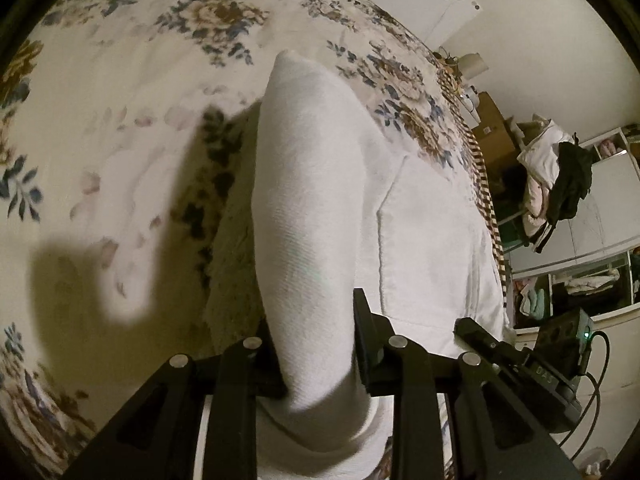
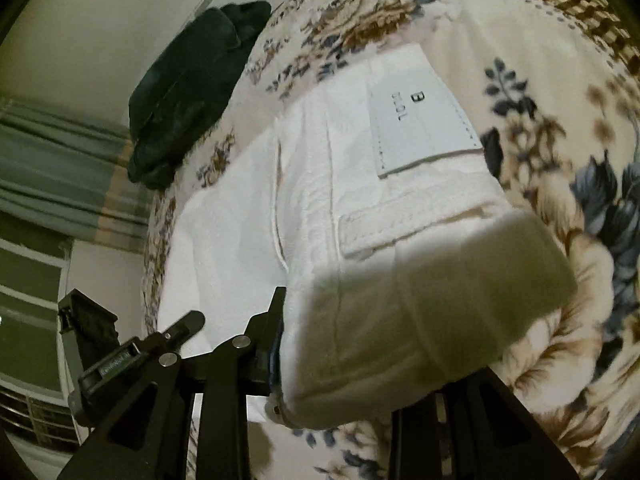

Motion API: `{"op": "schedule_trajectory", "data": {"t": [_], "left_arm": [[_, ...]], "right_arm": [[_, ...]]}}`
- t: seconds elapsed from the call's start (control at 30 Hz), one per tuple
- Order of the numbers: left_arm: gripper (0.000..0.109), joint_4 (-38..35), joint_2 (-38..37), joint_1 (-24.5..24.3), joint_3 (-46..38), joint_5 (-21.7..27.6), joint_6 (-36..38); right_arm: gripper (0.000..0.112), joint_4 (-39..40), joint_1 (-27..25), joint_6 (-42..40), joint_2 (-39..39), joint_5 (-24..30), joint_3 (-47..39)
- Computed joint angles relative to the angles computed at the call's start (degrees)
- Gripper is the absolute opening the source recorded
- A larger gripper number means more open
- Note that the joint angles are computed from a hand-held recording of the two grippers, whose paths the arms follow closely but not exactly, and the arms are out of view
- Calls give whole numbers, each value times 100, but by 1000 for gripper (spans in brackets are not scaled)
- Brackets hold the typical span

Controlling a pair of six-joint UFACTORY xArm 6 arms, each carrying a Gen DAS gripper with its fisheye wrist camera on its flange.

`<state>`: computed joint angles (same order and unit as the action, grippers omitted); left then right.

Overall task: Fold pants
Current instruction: 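Lower the folded pants onto the bed and open both grippers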

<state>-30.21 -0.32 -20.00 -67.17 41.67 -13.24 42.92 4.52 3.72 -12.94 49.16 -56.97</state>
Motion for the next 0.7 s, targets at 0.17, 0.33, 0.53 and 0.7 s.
{"op": "schedule_trajectory", "data": {"t": [0.17, 0.33, 0.53, 0.7], "left_arm": [[36, 1548, 0, -262, -382, 477, -979], [48, 2974, 169, -591, -1072, 1306, -1649], [89, 3823, 139, -934, -1565, 1894, -1880], [91, 4284, 60, -1165, -1963, 2338, -2101]], "right_arm": [[49, -850, 106, 492, -12, 276, -203], [76, -2067, 322, 959, -107, 597, -568], [94, -3528, 593, 1740, -431, 845, -930], [99, -5025, 982, 2457, -775, 1645, -1479]]}}
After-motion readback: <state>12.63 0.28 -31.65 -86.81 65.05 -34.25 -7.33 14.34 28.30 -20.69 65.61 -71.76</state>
